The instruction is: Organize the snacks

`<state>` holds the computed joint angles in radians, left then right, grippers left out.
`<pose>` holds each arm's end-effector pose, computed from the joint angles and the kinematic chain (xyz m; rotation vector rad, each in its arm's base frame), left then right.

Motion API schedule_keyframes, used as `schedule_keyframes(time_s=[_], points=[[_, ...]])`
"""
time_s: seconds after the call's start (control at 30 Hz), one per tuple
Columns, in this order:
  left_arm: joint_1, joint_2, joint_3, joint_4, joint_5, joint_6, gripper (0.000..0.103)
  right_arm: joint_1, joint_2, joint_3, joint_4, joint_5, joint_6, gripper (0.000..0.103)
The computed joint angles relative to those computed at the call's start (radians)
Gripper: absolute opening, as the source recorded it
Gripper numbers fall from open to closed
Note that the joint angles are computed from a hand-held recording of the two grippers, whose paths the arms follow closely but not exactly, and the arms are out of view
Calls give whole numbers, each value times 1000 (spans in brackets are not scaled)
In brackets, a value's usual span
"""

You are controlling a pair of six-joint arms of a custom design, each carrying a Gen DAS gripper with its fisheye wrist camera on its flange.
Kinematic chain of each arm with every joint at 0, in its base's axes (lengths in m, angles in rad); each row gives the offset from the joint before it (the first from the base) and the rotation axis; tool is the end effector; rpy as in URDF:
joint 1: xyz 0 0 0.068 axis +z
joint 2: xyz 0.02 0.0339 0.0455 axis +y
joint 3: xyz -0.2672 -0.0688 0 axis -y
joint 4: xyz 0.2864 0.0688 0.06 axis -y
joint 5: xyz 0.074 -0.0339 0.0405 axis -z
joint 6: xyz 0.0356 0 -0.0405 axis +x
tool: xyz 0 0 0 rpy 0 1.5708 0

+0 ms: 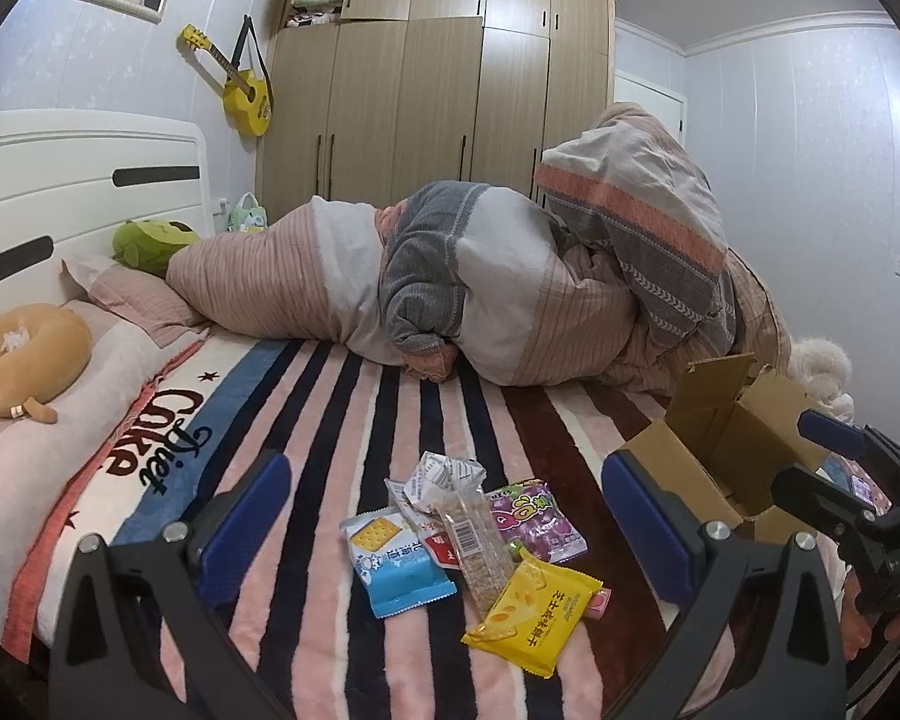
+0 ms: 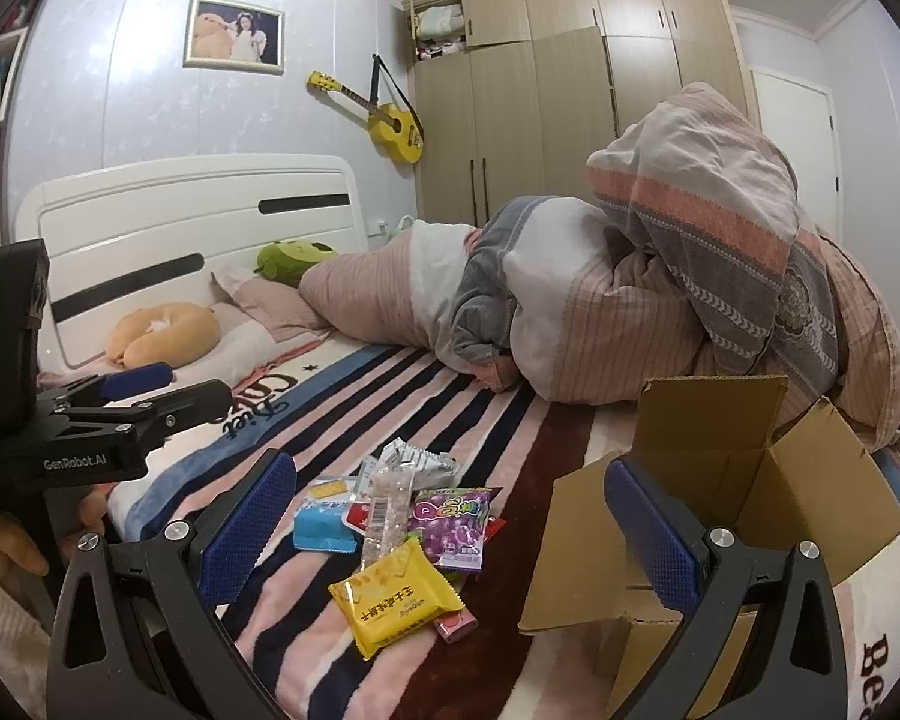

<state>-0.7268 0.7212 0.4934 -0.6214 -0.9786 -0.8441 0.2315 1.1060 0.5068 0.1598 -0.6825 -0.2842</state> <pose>0.1496 -0.0935 0.2132 -0.5107 1.9438 0.2161 0.2504 0.0821 0.1971 -0.9052 1.7403 0.6474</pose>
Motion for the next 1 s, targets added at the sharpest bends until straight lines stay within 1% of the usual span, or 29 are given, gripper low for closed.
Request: schedule_keyframes(time_s=[0.4, 0.9, 1.0], points=[[-1, 0, -1, 0, 0, -2, 102, 10, 12, 6, -7, -11, 3, 102], [12, -20, -9, 20, 17, 25, 102, 4, 22, 18, -16, -21, 8, 102], [23, -36, -20, 41, 34, 46, 102, 4, 29, 24, -22, -13, 4, 102]])
